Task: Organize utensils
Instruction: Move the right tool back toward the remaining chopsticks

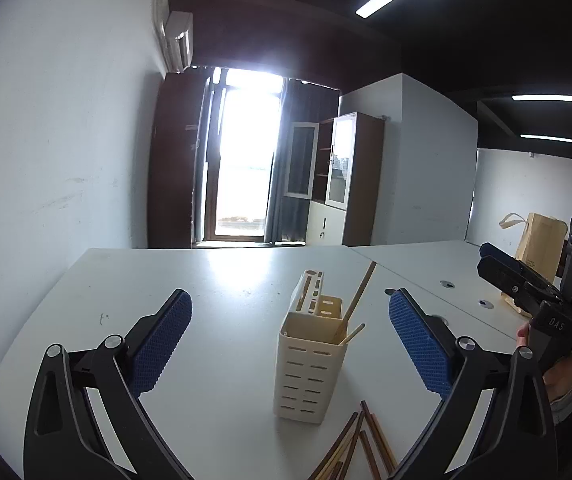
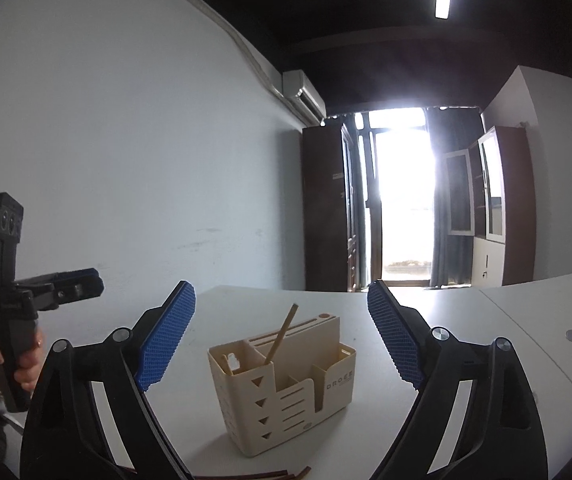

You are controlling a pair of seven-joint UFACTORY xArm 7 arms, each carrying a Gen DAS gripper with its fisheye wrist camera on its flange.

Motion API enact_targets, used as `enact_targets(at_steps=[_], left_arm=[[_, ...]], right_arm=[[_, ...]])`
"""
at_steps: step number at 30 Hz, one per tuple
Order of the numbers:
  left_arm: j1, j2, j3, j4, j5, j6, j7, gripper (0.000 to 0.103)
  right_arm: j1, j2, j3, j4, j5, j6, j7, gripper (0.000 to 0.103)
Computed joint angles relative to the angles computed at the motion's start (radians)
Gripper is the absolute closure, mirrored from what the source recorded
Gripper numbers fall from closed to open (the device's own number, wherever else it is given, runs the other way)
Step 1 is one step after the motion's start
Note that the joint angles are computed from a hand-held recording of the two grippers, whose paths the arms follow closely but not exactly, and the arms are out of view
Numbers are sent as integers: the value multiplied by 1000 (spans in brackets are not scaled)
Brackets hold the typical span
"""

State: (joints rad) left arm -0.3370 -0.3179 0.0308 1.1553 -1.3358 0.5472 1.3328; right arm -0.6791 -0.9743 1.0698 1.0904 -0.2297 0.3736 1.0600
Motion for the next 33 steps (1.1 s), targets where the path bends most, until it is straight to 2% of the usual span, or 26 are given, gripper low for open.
enact_targets(at_steps=[1, 2, 3, 5, 7, 10, 14, 16, 18, 22, 27, 30, 33], left_arm=[[28, 0, -23, -12, 24, -8, -14, 6], [83, 7, -63, -15, 89, 7, -63, 6], [96, 20, -70, -15, 168, 24, -119, 6], [46, 46, -20, -16, 269, 41, -184, 6], [53, 68, -22, -22, 334, 66, -220, 6], [57, 101, -31, -32, 393, 79, -239, 6], [33, 112, -74, -98, 446, -43, -170, 6], [20, 123, -98, -119, 523, -84, -168, 6], [7, 139, -115, -120, 599, -82, -197, 6], [-24, 181, -148, -94, 709, -89, -246, 6], [-40, 267, -180, -27, 814, -56, -309, 9], [-37, 321, -196, 19, 859, -17, -344, 12], [-31, 356, -209, 37, 892, -18, -366, 12]], right_arm=[[19, 36, 9, 4, 4, 36, -25, 14], [41, 83, 18, 6, 10, 66, -51, 14], [61, 124, 26, 5, 15, 92, -69, 14], [67, 189, 53, 17, 19, 155, -76, 14], [73, 277, 79, 42, 22, 218, -93, 14], [83, 336, 97, 40, 17, 254, -54, 14], [127, 446, 101, 25, 20, 330, -40, 14], [152, 534, 95, 17, 34, 346, -43, 14], [124, 614, 137, 39, 9, 391, -29, 14], [51, 662, 217, 64, -78, 502, 55, 14], [124, 657, 123, 28, -107, 529, 114, 14], [178, 704, 67, -2, -97, 483, 139, 14], [233, 742, 13, -30, -78, 428, 164, 14]])
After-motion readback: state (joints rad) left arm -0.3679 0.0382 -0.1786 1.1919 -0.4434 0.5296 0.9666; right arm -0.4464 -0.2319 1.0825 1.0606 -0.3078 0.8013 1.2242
